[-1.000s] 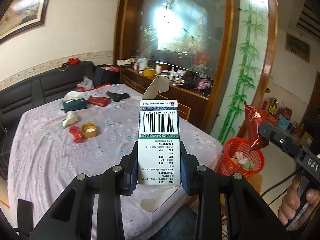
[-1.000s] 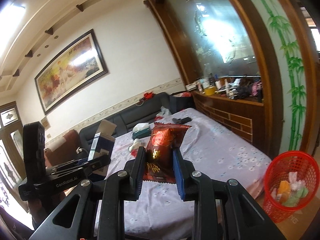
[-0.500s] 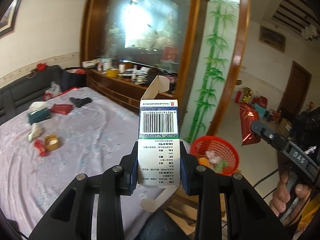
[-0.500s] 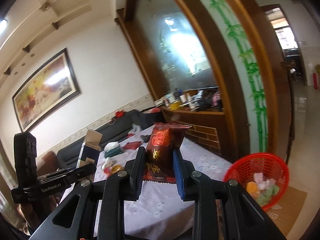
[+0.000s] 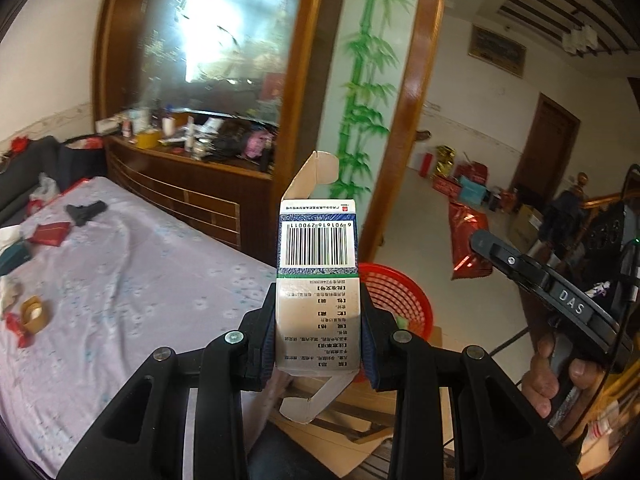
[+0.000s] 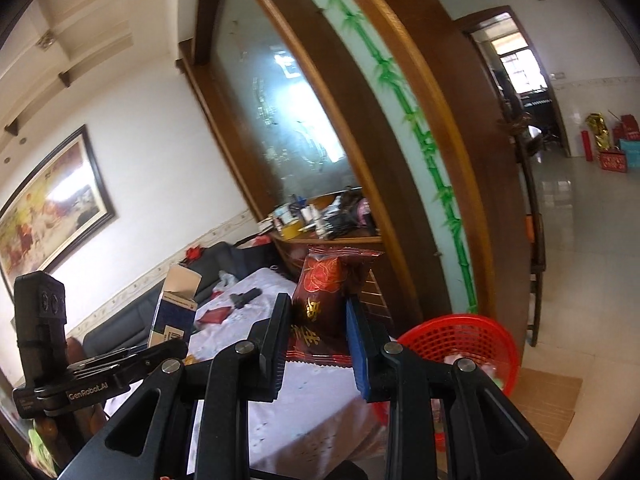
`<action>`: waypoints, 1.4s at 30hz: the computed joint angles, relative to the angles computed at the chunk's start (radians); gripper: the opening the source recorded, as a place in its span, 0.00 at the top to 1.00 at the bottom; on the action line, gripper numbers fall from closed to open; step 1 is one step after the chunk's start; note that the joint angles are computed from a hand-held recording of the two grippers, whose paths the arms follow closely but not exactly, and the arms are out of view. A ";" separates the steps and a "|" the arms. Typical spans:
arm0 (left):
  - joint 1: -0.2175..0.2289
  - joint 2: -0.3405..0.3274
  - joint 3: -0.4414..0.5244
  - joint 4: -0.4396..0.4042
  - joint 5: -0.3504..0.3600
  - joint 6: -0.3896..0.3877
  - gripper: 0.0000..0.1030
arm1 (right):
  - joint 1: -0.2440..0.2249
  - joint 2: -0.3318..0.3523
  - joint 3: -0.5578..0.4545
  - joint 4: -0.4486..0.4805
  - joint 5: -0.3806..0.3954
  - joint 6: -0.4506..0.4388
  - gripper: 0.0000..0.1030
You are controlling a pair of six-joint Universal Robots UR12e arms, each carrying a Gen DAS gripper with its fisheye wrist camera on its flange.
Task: Collect trash
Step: 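Carry the red snack packet and white medicine box over the red wastebasket, then open the right tool to drop the packet while the left tool drops the box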
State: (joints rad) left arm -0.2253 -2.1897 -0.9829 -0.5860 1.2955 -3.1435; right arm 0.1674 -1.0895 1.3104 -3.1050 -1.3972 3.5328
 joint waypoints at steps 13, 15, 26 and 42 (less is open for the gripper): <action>-0.020 -0.149 0.235 -0.221 -0.106 0.015 0.68 | -0.031 0.009 -0.002 0.061 -0.045 0.069 0.72; -0.022 -0.173 0.275 -0.253 -0.123 0.012 0.68 | -0.037 0.009 0.001 0.066 -0.045 0.082 0.72; -0.037 -0.321 0.513 -0.453 -0.191 0.021 0.68 | -0.054 0.023 -0.004 0.104 -0.040 0.120 0.72; -0.038 -0.466 0.729 -0.666 -0.199 0.031 0.42 | -0.073 0.057 -0.037 0.192 -0.023 0.213 0.56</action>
State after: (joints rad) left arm -0.2630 -2.6554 -0.2539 -1.2517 1.0968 -3.1127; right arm 0.0939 -1.0329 1.2730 -2.9131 -1.4200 3.7460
